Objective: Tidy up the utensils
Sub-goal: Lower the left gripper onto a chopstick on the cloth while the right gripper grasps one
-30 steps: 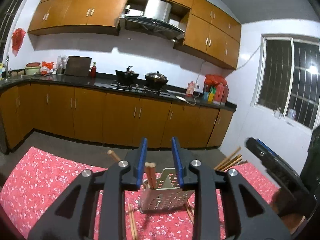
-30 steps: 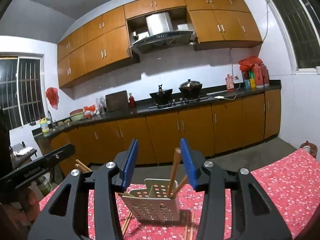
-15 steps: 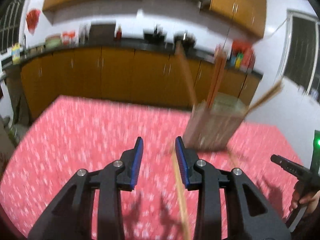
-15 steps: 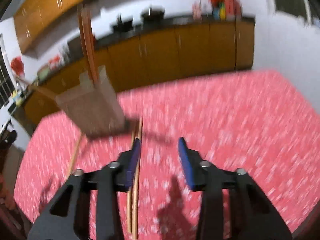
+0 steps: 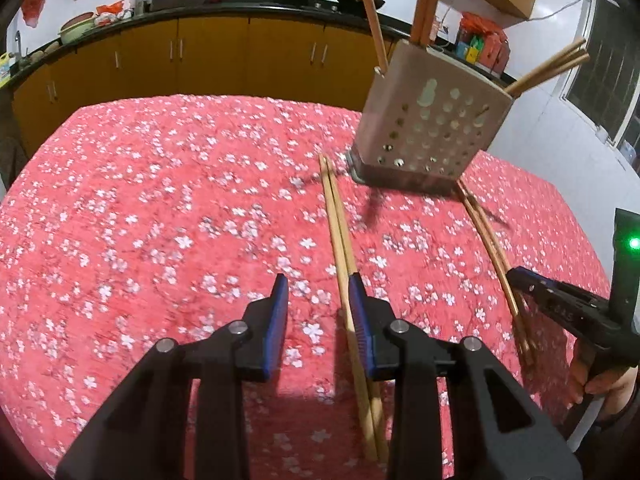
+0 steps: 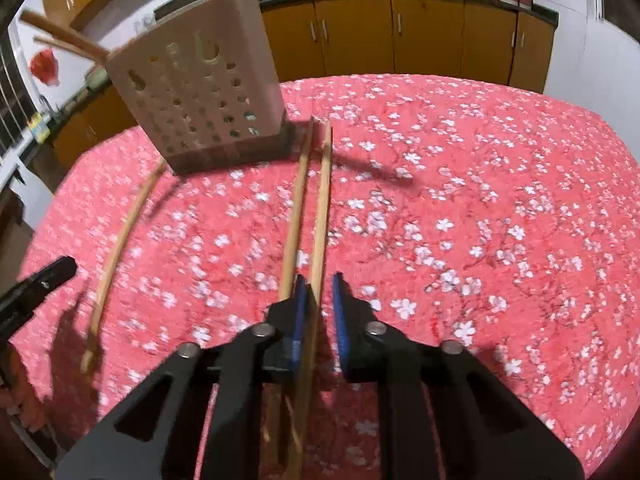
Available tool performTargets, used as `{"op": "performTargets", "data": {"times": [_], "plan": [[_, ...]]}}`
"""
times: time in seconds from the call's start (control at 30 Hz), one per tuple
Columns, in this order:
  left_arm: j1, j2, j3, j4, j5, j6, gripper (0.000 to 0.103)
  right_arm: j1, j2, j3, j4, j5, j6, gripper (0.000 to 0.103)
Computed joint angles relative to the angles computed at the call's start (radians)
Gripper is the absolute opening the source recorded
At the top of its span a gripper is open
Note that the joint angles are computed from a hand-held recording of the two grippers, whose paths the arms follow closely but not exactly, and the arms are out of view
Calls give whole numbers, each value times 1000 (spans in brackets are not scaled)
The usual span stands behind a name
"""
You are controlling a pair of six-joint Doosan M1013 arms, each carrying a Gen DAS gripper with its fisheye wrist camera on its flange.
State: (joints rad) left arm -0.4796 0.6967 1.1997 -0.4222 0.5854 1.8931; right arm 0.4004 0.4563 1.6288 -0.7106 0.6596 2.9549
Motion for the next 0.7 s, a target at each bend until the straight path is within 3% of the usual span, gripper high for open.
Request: {"op": "performTargets", "data": {"times": [0.2,0.4,0.7], "plan": [[-4,17,-16,-26,45,35,22,-9,-16,26,-45,53,117,7],[-11,29,-30,-6,72,33,17,-5,-23,34,-58,62,109,7],[-29,30,-28,98,55,7,15,5,-24,35,-56,47,73,7]]}}
